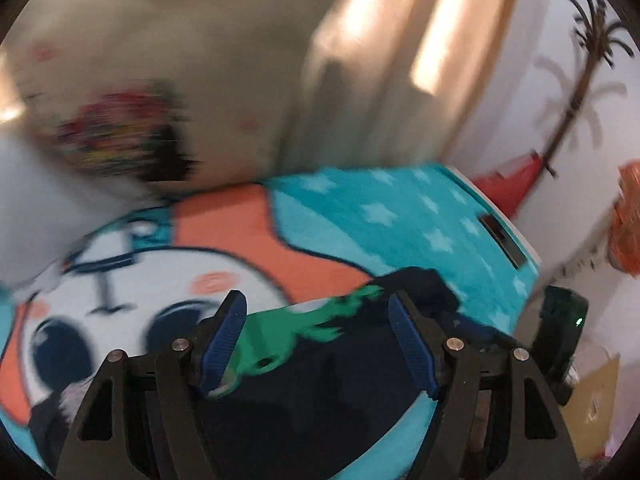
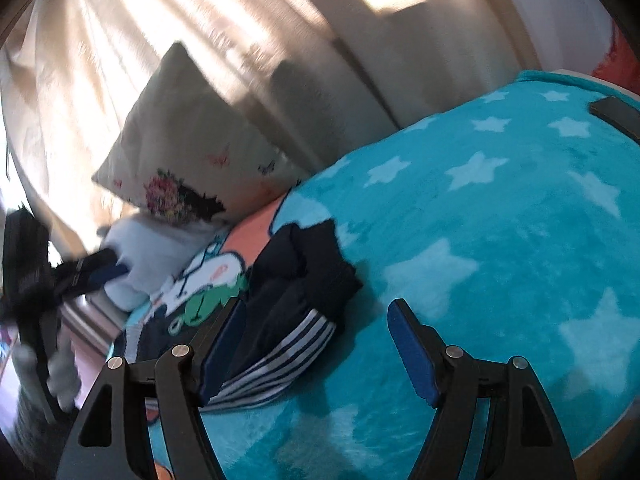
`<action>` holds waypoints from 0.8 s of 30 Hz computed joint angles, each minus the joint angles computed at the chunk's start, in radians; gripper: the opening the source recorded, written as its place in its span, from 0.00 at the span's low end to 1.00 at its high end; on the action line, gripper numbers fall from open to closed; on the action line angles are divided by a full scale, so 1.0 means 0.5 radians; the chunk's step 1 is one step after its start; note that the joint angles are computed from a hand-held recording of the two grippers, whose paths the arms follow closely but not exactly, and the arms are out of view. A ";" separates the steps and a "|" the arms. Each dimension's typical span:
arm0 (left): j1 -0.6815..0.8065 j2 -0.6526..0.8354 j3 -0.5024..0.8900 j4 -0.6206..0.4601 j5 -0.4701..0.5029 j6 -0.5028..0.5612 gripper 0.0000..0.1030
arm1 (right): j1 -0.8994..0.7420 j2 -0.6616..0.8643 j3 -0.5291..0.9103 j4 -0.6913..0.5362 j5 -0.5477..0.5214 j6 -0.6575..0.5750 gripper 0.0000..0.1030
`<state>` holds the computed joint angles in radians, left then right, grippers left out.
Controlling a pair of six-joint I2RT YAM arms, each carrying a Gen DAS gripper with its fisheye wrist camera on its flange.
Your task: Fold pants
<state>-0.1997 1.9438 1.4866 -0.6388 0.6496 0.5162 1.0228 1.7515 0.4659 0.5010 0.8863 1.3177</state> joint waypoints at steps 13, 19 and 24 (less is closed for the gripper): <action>-0.646 0.802 0.955 -0.645 -0.219 -0.017 0.71 | -0.075 0.187 0.110 0.164 -0.183 -0.235 0.76; -0.710 0.983 1.122 -0.839 -0.263 0.079 0.42 | -0.106 0.199 0.112 0.255 -0.218 -0.304 0.64; -0.667 0.776 0.844 -0.642 -0.238 0.100 0.19 | -0.119 0.154 0.074 0.294 -0.209 -0.301 0.30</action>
<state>-0.5332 2.3318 1.9086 -0.9600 0.5304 0.5662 0.9632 1.8284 0.5029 0.6479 0.7818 1.1673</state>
